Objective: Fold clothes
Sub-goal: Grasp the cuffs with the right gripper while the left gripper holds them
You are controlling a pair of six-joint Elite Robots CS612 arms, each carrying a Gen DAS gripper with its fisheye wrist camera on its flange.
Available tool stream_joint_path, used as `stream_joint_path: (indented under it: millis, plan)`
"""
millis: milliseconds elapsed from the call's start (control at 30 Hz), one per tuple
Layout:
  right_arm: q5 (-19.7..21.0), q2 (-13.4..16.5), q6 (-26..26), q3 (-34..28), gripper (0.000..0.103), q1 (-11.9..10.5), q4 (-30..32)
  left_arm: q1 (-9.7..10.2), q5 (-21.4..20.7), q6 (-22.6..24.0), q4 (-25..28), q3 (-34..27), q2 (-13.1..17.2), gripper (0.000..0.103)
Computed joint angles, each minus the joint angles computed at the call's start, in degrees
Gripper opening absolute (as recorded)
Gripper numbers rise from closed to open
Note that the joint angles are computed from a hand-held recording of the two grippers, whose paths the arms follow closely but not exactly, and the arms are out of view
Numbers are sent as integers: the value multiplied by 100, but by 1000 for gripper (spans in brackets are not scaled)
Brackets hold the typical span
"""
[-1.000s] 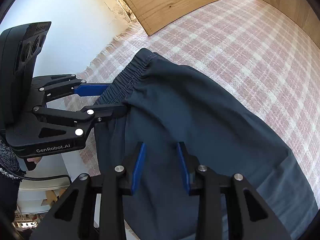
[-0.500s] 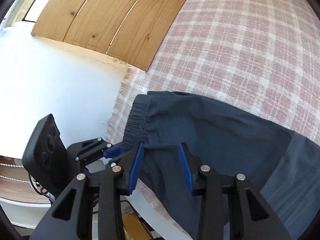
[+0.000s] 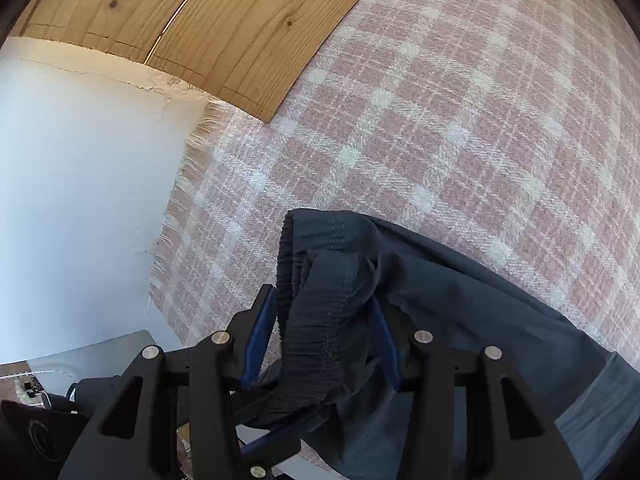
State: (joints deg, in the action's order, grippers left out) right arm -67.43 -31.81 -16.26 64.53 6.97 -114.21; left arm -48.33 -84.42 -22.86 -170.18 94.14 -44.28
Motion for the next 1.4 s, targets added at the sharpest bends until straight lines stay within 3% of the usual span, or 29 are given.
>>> stream_joint_path:
  millis: [100, 200, 233, 333, 467, 600, 833, 900, 933, 967, 1000, 1133, 1400]
  plan:
    - [-87, -8, -210, 31, 45, 28, -161, -20, 1, 1, -110, 30, 12, 11]
    - [16, -20, -343, 104, 21, -21, -252, -28, 41, -80, -208, 87, 1, 12]
    - [58, -22, -380, 125, 17, -40, -275, -31, 55, -107, -240, 106, -2, 13]
    - [378, 25, -258, 107, 16, -163, -169, 2, 201, -598, -529, 371, -129, 25]
    - [505, 11, -306, 189, 15, -216, -264, 4, 363, -1074, -558, 566, -219, 38]
    - [534, 12, -298, 198, 15, -227, -305, 52, 215, -1145, -535, 438, -126, 45]
    - [586, 15, -240, 186, 15, -267, -328, 160, 36, -996, -359, 169, 34, 45]
    - [673, -3, -171, 178, 15, -279, -276, 207, -56, -984, -525, 197, 39, 45]
    - [705, 6, -109, 143, 15, -268, -248, 229, -101, -979, -613, 222, 38, 42]
    - [737, 15, -48, 109, 15, -257, -220, 263, -229, -980, -692, 226, 55, 26]
    - [767, 25, 8, 75, 15, -248, -192, 301, -380, -1010, -774, 223, 83, 19]
    - [858, 43, 13, 19, 15, -251, -114, 397, -680, -1208, -1234, 304, 126, 16]
    - [1854, -300, 71, 391, 15, -410, -232, 349, -583, -1188, -1894, 561, -183, 16]
